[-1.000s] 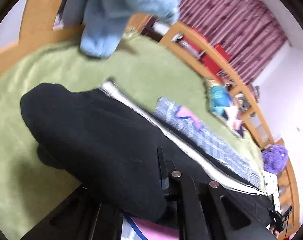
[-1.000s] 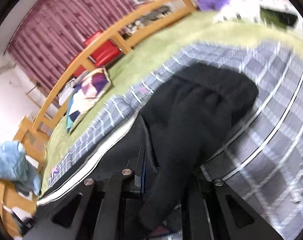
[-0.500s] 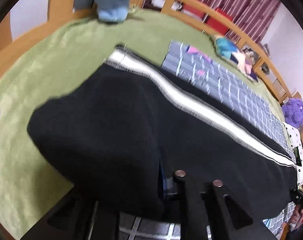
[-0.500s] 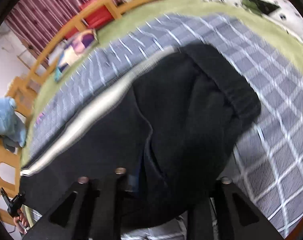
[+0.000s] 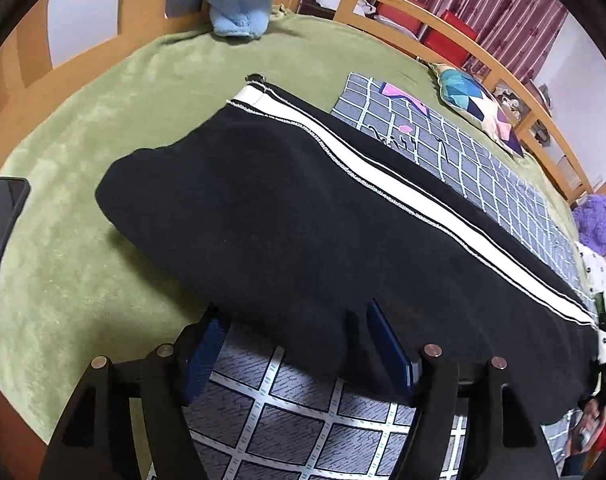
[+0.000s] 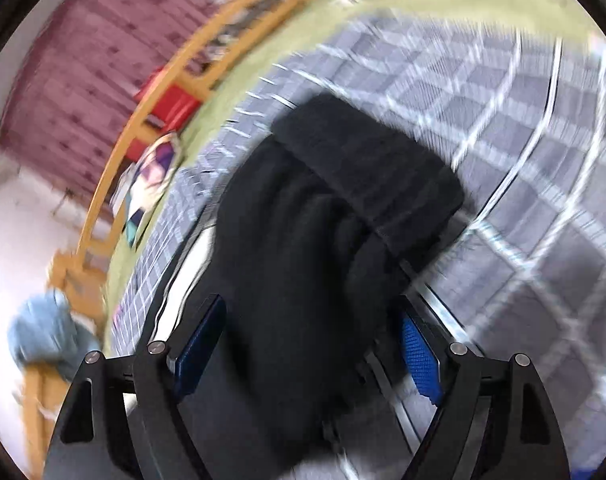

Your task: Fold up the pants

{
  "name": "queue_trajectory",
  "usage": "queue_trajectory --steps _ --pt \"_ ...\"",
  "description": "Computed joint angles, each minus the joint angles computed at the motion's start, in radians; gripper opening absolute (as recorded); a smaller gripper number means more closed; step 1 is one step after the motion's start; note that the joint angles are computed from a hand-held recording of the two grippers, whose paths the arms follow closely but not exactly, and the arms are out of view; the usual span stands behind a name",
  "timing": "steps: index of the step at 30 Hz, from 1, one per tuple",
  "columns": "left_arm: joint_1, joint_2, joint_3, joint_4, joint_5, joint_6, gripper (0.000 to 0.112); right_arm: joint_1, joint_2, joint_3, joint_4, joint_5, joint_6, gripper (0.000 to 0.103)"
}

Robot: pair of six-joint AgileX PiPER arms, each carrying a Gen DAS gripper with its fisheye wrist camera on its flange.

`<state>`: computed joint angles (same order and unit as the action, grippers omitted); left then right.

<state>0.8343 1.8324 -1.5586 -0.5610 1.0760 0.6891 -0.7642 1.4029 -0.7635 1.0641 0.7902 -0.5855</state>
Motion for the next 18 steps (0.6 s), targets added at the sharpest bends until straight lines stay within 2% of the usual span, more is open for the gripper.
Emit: queue_trajectory --steps 1,2,3,4,5,7,9,11,12,13,14,16,18 --pt "0.003 -0.005 0.008 -0.001 -0.005 0.001 0.069 -0.004 0.035 0.001 0.075 -0.006 -0.042 0.082" --pt "0.003 -0.008 0.012 -0.003 -0.007 0.007 0.069 0.003 0.046 -0.009 0.110 -0.028 -0.050 0.072" --pt "0.003 -0.010 0.015 -0.001 -0.012 0.013 0.069 0.027 0.056 -0.029 0.106 -0.061 -0.020 0.058" --pt "-0.001 -0.018 0.024 0.004 -0.030 0.022 0.069 0.045 0.076 -0.077 0.061 -0.062 0.027 0.025" --pt "-0.005 -0.027 0.035 0.013 -0.051 0.027 0.069 0.050 0.098 -0.130 0.025 -0.037 0.044 0.017" --pt "-0.007 -0.046 0.048 0.022 -0.089 0.036 0.069 0.041 0.079 -0.243 -0.069 0.027 0.095 0.015" --pt "0.005 -0.048 0.036 0.008 -0.080 0.037 0.069 -0.002 0.047 -0.295 -0.074 0.095 0.045 0.015" --pt "0.025 -0.041 0.016 -0.026 -0.043 0.045 0.069 -0.037 0.019 -0.312 -0.104 0.068 0.022 0.018" --pt "0.032 -0.041 0.013 -0.038 -0.033 0.053 0.069 -0.033 0.031 -0.329 -0.172 0.042 0.071 0.020" --pt "0.039 -0.041 0.008 -0.051 -0.027 0.067 0.069 -0.024 0.060 -0.341 -0.272 0.017 0.123 0.029" --pt "0.040 -0.042 0.006 -0.052 -0.029 0.072 0.069 -0.008 0.086 -0.358 -0.372 0.023 0.182 0.035" --pt "0.041 -0.050 0.002 -0.046 -0.039 0.079 0.069 0.026 0.156 -0.392 -0.552 0.101 0.283 0.037" --pt "0.065 -0.054 -0.019 -0.074 -0.012 0.103 0.069 0.020 0.104 -0.320 -0.591 0.089 0.268 0.041"
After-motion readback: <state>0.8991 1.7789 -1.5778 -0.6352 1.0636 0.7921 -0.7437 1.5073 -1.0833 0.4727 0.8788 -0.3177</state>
